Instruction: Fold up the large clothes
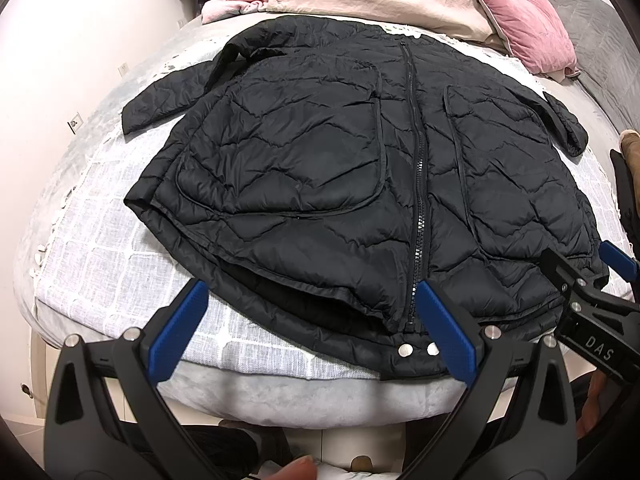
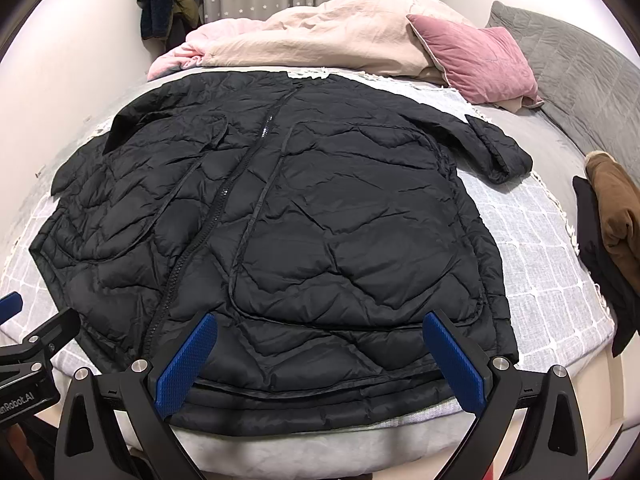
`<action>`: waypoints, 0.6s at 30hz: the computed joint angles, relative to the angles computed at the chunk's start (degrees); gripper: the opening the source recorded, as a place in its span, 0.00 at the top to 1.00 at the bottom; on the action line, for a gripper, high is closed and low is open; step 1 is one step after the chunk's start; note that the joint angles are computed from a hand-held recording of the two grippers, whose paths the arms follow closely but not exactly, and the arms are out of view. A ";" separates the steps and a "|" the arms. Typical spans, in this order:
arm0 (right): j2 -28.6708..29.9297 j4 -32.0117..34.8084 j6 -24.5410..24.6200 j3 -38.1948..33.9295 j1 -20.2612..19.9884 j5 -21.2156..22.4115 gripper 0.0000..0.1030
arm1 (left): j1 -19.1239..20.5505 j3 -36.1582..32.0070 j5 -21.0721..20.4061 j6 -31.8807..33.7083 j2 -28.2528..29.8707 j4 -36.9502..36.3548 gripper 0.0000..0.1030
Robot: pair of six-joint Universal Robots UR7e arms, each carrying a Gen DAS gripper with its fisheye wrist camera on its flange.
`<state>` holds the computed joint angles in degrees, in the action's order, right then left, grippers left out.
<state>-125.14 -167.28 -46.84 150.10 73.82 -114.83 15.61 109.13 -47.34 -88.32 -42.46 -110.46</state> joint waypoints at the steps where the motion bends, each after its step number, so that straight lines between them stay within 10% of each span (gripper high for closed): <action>1: 0.03 -0.01 0.00 0.00 0.03 -0.04 0.00 | 0.13 0.12 -0.04 0.17 -0.06 -0.20 0.00; 15: -1.74 5.18 1.52 -2.44 -1.07 1.85 0.00 | 0.71 0.23 1.01 0.08 -1.88 1.12 0.00; 18: -1.73 6.84 1.74 -4.56 -0.23 1.96 0.00 | 0.70 4.45 3.05 5.80 -5.14 -7.98 0.00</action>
